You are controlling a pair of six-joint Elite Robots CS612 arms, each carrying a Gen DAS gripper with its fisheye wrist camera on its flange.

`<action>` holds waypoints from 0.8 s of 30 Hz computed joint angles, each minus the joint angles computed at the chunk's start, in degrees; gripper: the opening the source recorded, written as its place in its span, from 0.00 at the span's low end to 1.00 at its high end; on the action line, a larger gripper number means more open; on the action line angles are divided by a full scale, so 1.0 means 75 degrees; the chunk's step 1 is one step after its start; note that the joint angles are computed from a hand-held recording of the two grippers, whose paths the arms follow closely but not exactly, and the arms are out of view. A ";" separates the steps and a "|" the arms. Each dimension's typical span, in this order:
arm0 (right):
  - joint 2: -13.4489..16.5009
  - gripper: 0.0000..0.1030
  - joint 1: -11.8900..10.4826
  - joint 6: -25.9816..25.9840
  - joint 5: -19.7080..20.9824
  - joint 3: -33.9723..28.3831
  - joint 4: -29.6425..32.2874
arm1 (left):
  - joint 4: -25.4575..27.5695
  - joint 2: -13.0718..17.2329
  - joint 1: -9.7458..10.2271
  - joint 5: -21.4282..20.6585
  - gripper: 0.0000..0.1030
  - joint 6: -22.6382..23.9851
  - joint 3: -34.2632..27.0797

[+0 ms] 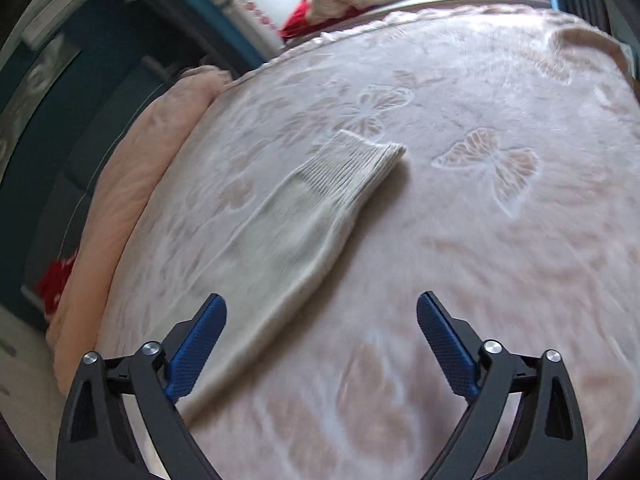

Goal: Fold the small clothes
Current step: 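Grasp one sleeve cuff with the right gripper while the left gripper grasps the other cuff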

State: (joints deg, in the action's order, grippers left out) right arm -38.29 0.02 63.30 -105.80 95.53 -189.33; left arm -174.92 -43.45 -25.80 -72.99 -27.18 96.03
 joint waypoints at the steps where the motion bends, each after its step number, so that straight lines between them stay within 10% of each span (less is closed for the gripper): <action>1: 0.0059 0.87 -0.0050 0.0058 -0.0027 -0.0092 0.0070 | 0.0075 0.0047 -0.0004 -0.0008 0.95 0.0047 -0.0092; 4: 0.0250 0.75 -0.0158 0.0144 -0.0080 -0.0340 0.0076 | 0.0309 0.0164 0.0021 -0.0184 0.95 0.0228 -0.0337; 6: 0.0375 0.49 -0.0198 0.0033 -0.0132 -0.0529 0.0021 | 0.0473 0.0210 0.0069 -0.0407 0.95 0.0232 -0.0449; 7: 0.0442 0.16 -0.0258 -0.0100 0.0134 -0.0651 0.0031 | 0.0512 0.0226 0.0103 -0.0566 0.95 0.0211 -0.0483; 8: 0.0474 0.10 -0.0319 -0.0114 0.0408 -0.0765 0.0210 | 0.0539 0.0241 0.0133 -0.0686 0.95 0.0194 -0.0513; 15: 0.0534 0.10 0.0049 -0.1398 0.1055 -0.1570 -0.1664 | 0.0357 0.0275 0.0304 -0.0903 0.95 -0.0067 -0.0531; 20: 0.0731 0.11 0.0801 -0.3603 0.3108 -0.3140 -0.1668 | 0.0005 0.0272 0.0471 -0.1082 0.95 -0.0476 -0.0580; 24: 0.1473 0.24 0.1404 -0.4539 0.4810 -0.4846 -0.0127 | -0.0315 0.0269 0.0640 -0.1362 0.95 -0.0967 -0.0662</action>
State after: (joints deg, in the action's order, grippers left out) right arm -27.24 10.55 29.26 -69.72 59.18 -190.28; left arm -177.28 -41.43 -21.00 -83.21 -34.43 91.06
